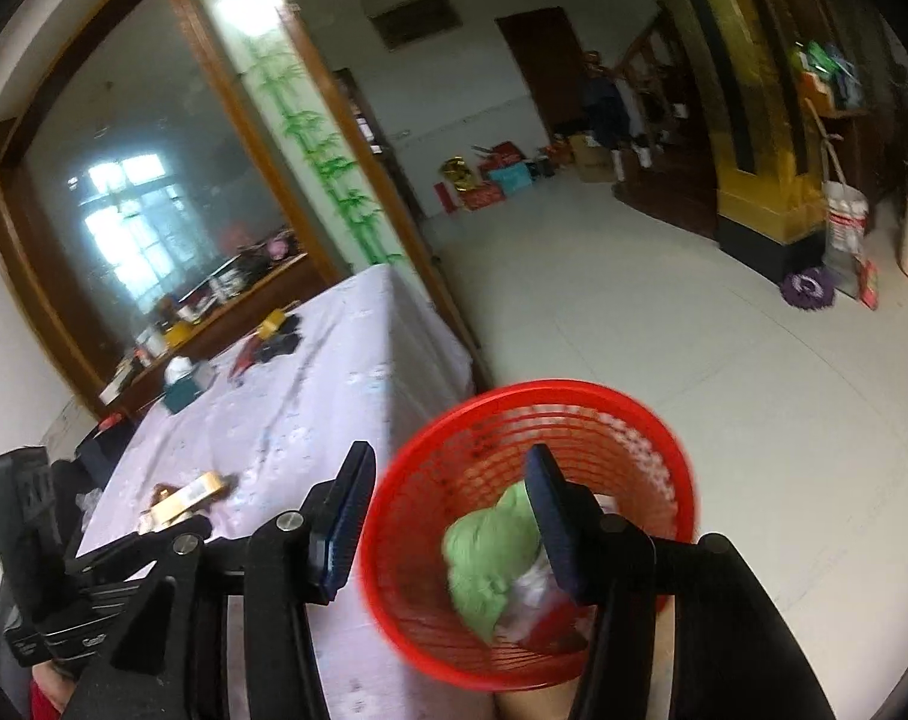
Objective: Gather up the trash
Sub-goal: 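Open both tools over the red basket to drop wrapper and towel, then move both open tools back over the remaining trash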
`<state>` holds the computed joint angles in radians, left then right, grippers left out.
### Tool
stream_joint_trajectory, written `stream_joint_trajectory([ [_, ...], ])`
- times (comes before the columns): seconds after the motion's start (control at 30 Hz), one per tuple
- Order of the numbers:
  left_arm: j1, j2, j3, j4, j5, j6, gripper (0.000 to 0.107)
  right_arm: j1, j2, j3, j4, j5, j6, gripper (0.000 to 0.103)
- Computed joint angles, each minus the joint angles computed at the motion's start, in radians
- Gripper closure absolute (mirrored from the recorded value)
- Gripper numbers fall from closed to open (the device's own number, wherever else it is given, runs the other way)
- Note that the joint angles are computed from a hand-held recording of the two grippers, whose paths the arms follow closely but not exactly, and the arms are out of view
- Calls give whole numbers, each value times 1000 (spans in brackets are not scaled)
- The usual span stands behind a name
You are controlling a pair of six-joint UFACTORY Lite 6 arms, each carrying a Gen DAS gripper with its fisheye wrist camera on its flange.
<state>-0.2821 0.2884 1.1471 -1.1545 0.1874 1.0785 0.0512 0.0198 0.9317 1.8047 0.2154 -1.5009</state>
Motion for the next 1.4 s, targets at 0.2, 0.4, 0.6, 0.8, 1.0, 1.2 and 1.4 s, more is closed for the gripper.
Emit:
stream_joint_trajectory([
  [0.2, 112, -125, -161, -174, 9, 211, 44, 182, 37, 50, 34, -78, -17, 45],
  [0.4, 287, -232, -276, -207, 58, 309, 44, 314, 140, 148, -79, -103, 125, 45],
  [0.6, 541, -279, -303, -206, 71, 418, 43, 403, 206, 208, -137, -119, 187, 45],
  [0.8, 769, -30, -49, -4, 113, 320, 38, 454, 251, 250, -222, -127, 259, 45],
  [1.0, 828, 309, 338, 258, 212, 61, 38, 468, 275, 264, -292, -116, 324, 45],
  [1.2, 842, 601, 729, 344, 463, -64, 38, 465, 298, 278, -398, -107, 438, 45],
  [1.4, 839, 632, 746, 359, 558, -76, 38, 459, 296, 270, -367, -99, 414, 45],
])
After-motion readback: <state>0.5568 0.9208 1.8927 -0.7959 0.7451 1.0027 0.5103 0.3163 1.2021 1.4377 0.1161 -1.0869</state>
